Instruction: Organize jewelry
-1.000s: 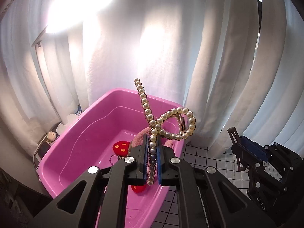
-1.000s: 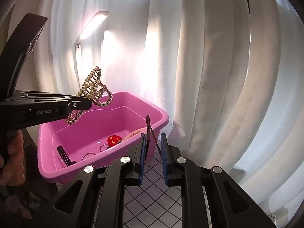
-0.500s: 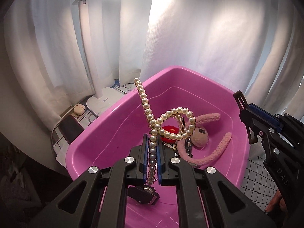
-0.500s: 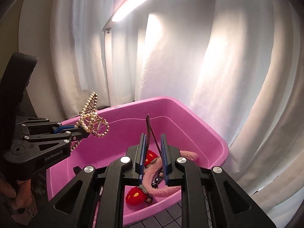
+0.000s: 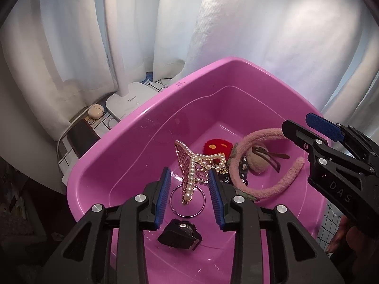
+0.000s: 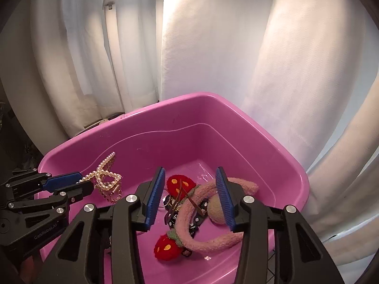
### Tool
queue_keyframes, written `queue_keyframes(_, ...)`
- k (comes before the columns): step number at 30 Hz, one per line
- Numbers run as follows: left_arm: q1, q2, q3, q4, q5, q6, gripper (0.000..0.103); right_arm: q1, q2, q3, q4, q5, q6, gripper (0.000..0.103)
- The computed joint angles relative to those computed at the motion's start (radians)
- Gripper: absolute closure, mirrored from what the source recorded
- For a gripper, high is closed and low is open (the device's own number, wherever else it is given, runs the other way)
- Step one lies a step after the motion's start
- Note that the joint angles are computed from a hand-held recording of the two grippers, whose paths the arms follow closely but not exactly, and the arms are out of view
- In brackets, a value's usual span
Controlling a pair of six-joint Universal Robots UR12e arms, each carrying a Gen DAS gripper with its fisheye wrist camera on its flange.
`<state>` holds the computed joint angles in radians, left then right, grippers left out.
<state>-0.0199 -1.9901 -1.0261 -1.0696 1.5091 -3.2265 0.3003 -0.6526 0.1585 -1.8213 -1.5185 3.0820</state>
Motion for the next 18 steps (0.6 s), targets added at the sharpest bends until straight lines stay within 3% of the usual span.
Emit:
queue_keyframes(1,0.000,0.006,-0.010,0.024,0.009,-0.005,0.031,-0.001,0.000,-0.002,0.002,-0.004,0.004,0.047)
queue_keyframes(2,0.000,0.010,-0.018,0.046,0.013,-0.009,0.027,-0.001,0.002,-0.005,0.004,-0.010,0.006,0.047)
queue_keyframes(5,0.000,0.009,-0.008,0.045,0.015,-0.012,0.026,-0.003,0.003,-0.006,0.010,-0.016,0.020,0.047)
queue_keyframes(13,0.000,0.011,-0.002,0.015,0.030,-0.059,0.013,-0.006,-0.094,0.179,-0.084,-0.034,0.084,0.045)
queue_keyframes(18,-0.005,0.019,-0.002,-0.006,0.050,-0.074,0.012,-0.010,-0.166,0.312,-0.153,-0.038,0.127,0.044)
